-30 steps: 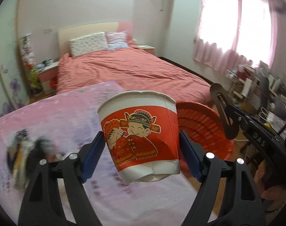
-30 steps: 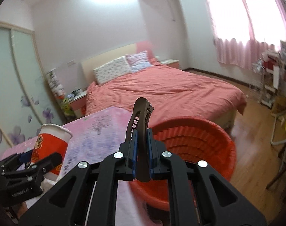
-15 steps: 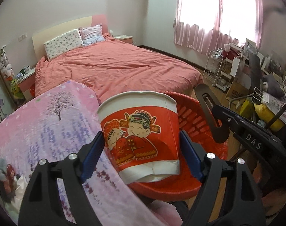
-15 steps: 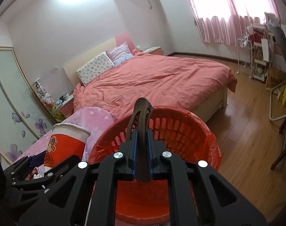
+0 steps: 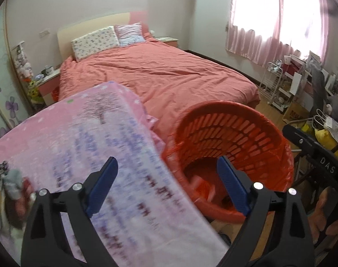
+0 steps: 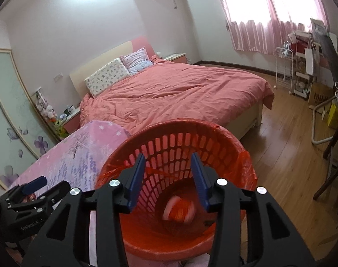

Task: Collect trash
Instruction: 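Grasp the yellow snack wrapper with the left tool while the right tool grasps the white tissue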

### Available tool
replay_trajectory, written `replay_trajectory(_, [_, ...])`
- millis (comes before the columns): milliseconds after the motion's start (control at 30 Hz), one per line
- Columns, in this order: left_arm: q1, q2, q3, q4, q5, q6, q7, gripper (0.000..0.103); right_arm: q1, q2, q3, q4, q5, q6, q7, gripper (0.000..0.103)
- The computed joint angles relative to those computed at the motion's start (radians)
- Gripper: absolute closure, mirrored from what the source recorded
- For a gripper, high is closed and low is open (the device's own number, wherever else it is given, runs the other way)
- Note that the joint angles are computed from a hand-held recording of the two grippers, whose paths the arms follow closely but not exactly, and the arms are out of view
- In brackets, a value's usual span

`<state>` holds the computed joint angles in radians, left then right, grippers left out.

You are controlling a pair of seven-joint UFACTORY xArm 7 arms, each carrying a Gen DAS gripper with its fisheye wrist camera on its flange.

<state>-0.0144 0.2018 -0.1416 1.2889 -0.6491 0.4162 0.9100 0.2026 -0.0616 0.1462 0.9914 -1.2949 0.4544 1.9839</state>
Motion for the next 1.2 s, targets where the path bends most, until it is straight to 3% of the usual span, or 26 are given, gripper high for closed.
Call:
replay_trajectory(167, [0.044, -0.076, 0.035, -0.080, -0.054, -0.031, 0.077, 0.014, 0.041, 0.020, 0.029, 0.046, 0.028, 0.044, -0.062, 0.054])
replay_trajectory(433, [0.114, -0.121, 0.133, -0.127, -0.070, -0.056, 0.116, 0.014, 0.145, 0.126, 0.040, 0.164, 0.080, 0.072, -0.176, 0.052])
replay_trajectory(600, [0.193, -0.089, 0.175, -0.097, -0.076, -0.061, 0.114, 0.014, 0.232, 0.246, 0.024, 0.291, 0.136, 0.045, -0.278, 0.052])
replay_trajectory(700, [0.255, -0.040, 0.194, -0.048, -0.069, -0.061, 0.089, 0.014, 0.278, 0.353, 0.023, 0.410, 0.198, 0.024, -0.393, 0.052])
replay_trajectory(933, [0.374, 0.078, 0.175, 0.099, -0.023, 0.014, -0.007, 0.014, 0.351, 0.574, 0.032, 0.680, 0.376, 0.013, -0.643, 0.038])
replay_trajectory(1033, [0.415, 0.113, 0.150, 0.145, -0.032, 0.063, -0.007, 0.016, 0.370, 0.640, 0.036, 0.768, 0.458, 0.043, -0.739, 0.037])
replay_trajectory(1100, [0.420, 0.131, 0.142, 0.166, -0.020, 0.081, -0.027, 0.018, 0.387, 0.703, 0.039, 0.855, 0.520, 0.099, -0.812, 0.037])
replay_trajectory(1200, [0.422, 0.134, 0.130, 0.157, -0.013, 0.085, -0.032, 0.020, 0.394, 0.742, 0.036, 0.900, 0.597, 0.103, -0.869, 0.037])
